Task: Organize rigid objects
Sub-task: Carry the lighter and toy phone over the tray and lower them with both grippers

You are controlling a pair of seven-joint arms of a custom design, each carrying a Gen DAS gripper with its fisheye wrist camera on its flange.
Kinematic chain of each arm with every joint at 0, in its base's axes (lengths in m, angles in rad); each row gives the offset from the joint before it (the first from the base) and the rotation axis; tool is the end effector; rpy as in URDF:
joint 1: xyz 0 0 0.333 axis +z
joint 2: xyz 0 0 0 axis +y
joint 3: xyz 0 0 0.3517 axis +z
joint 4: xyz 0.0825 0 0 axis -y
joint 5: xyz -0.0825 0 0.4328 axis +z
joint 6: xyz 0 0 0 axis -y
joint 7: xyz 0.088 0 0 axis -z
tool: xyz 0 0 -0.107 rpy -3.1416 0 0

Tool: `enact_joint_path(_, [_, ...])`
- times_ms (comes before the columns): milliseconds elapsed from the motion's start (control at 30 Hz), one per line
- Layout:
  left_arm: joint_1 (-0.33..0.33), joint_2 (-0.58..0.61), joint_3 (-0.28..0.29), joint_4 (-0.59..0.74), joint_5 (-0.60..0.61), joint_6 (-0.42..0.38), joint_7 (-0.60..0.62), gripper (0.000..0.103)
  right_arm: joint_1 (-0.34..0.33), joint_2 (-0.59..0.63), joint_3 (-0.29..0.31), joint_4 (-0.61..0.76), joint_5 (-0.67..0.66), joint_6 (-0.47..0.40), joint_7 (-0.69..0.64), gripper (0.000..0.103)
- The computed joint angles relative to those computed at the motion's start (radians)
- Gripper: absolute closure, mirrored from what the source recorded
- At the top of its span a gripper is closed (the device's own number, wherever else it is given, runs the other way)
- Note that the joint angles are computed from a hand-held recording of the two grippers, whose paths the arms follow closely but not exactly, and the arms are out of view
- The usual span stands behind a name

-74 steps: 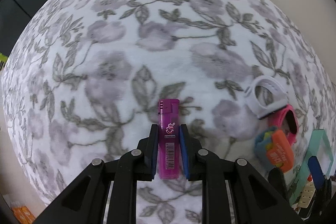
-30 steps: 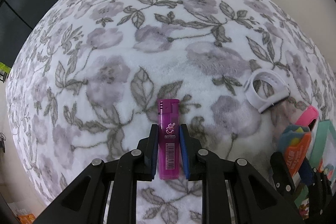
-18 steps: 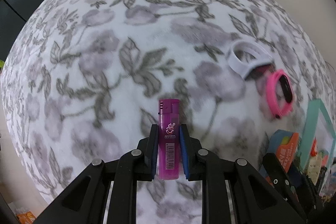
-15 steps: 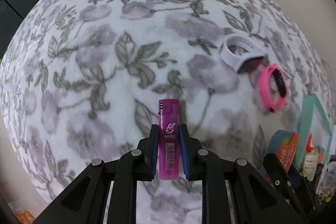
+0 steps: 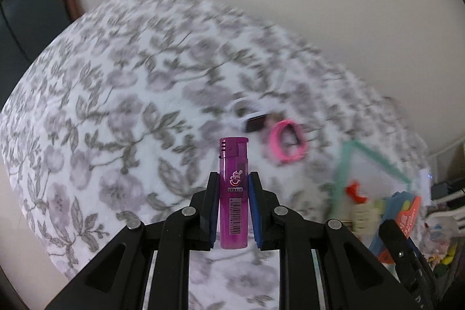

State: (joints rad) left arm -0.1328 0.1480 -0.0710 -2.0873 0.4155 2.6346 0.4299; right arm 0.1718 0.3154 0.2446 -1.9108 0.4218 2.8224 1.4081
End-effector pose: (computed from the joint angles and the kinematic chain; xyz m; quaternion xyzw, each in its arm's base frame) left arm 0.6312 -0.1395 0.4010 -0.8636 0.4468 -0.1792 0.1502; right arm 0.6633 0.2560 0.4053 -0.7268 0.6051 -0.0520 0.3209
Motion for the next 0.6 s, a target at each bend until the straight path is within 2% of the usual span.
enact_joint_path(133, [-0.032, -0.002, -0.013, 0.029, 0.065, 0.037, -0.019, 0.083, 0.010, -0.062, -0.051, -0.058, -0.053, 0.049, 0.074, 0.066])
enact_joint_path(233, [-0.047, 0.010, -0.028, 0.050, 0.052, 0.063, 0.024, 0.083, -0.012, -0.096, -0.058, -0.093, -0.043, 0.079, 0.083, 0.066])
enact_joint_path(367, [-0.083, 0.043, -0.037, 0.087, 0.039, 0.071, 0.079, 0.083, -0.004, -0.128, -0.111, -0.129, -0.116, 0.114, 0.167, 0.066])
enact_joint_path(500, [-0.120, 0.078, -0.043, 0.119, 0.014, 0.048, 0.145, 0.083, -0.008, -0.133, -0.142, -0.137, -0.189, 0.100, 0.237, 0.066])
enact_joint_path(600, [-0.124, 0.104, -0.063, 0.137, -0.077, 0.036, 0.231, 0.083, -0.008, -0.105, -0.158, -0.117, -0.259, 0.049, 0.271, 0.066])
